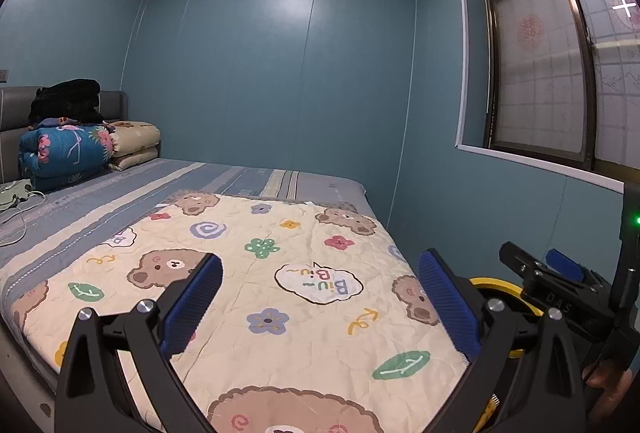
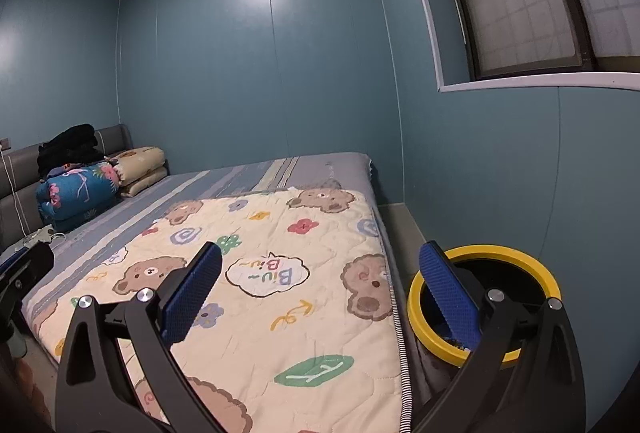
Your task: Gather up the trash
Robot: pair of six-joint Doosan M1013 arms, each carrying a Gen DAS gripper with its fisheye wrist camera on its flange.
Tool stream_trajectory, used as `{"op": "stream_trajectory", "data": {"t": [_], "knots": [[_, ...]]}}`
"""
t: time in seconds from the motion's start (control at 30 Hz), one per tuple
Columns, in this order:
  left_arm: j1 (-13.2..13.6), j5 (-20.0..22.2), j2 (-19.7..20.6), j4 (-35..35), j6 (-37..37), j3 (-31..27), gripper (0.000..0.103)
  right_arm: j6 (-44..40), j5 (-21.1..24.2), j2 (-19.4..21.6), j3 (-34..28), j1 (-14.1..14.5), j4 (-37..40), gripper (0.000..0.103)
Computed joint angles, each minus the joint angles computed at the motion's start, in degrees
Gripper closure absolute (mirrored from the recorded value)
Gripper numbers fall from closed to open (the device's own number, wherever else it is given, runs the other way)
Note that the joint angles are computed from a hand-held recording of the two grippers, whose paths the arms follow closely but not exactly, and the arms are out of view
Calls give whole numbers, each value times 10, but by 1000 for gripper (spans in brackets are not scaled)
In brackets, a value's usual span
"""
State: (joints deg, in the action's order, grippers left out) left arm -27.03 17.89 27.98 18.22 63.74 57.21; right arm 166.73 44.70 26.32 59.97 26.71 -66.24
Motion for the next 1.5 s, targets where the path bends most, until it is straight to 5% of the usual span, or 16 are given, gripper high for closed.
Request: {"op": "stream_trajectory", "data": {"t": [0.47, 1.5], "knots": [[3, -8, -1, -14, 3, 5, 8, 47, 12, 0, 11, 7, -56, 8], [3, -8, -2, -48, 37, 8, 8, 49, 13, 2, 12, 6, -41, 8]]}}
